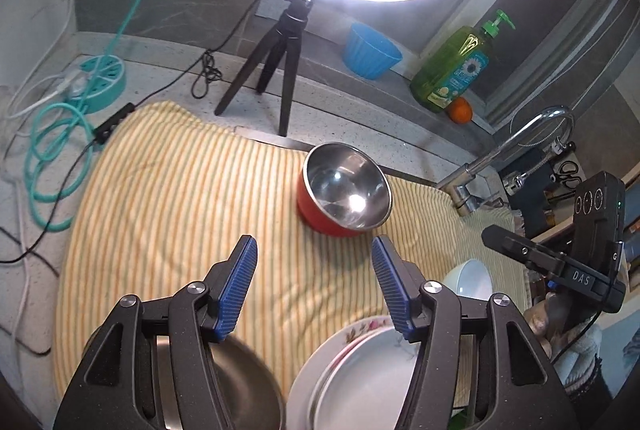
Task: Organize plates and bowls
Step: 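Move both grippers to the red steel bowl rim and close them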
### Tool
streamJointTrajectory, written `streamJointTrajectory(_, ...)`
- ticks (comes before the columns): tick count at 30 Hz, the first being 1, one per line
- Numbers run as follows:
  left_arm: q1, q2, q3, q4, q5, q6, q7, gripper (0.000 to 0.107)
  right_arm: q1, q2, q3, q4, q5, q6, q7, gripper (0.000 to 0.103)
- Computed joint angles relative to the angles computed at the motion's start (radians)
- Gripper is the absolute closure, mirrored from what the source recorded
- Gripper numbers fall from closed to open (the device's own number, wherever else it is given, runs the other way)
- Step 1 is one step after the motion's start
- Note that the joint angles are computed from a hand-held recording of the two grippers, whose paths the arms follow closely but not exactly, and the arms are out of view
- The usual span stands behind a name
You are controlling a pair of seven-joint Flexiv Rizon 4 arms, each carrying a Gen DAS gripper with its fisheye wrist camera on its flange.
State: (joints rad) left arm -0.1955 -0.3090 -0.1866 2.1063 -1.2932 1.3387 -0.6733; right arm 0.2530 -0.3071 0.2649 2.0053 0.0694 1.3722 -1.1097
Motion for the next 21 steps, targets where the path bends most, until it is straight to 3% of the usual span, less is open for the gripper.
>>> streamJointTrajectory(4, 0.016, -0.058, 0.003, -0.059, 0.096, -0.034, -0.089, 0.051, -0.067, -0.061, 0.066, -0.088, 0.098, -0.055, -0.085, 0.03)
streamJointTrajectory(8, 0.048, -0.107, -0.008, -0.11, 0.195, -0.077, -0.168, 0.057, -0.092, -0.115, 0.086, -0.157, 0.161, -0.094, -0.142, 0.033)
streamJointTrajectory(10, 0.068, -0.135, -0.014, -0.138, 0.235, -0.105, -0.21, 0.059, -0.111, -0.143, 0.104, -0.194, 0.199, -0.119, -0.173, 0.041)
streamJointTrajectory(21, 0.129, -0.24, -0.046, -0.252, 0.4, -0.178, -0.363, 0.078, -0.118, -0.235, 0.094, -0.31, 0.285, -0.188, -0.215, 0.057)
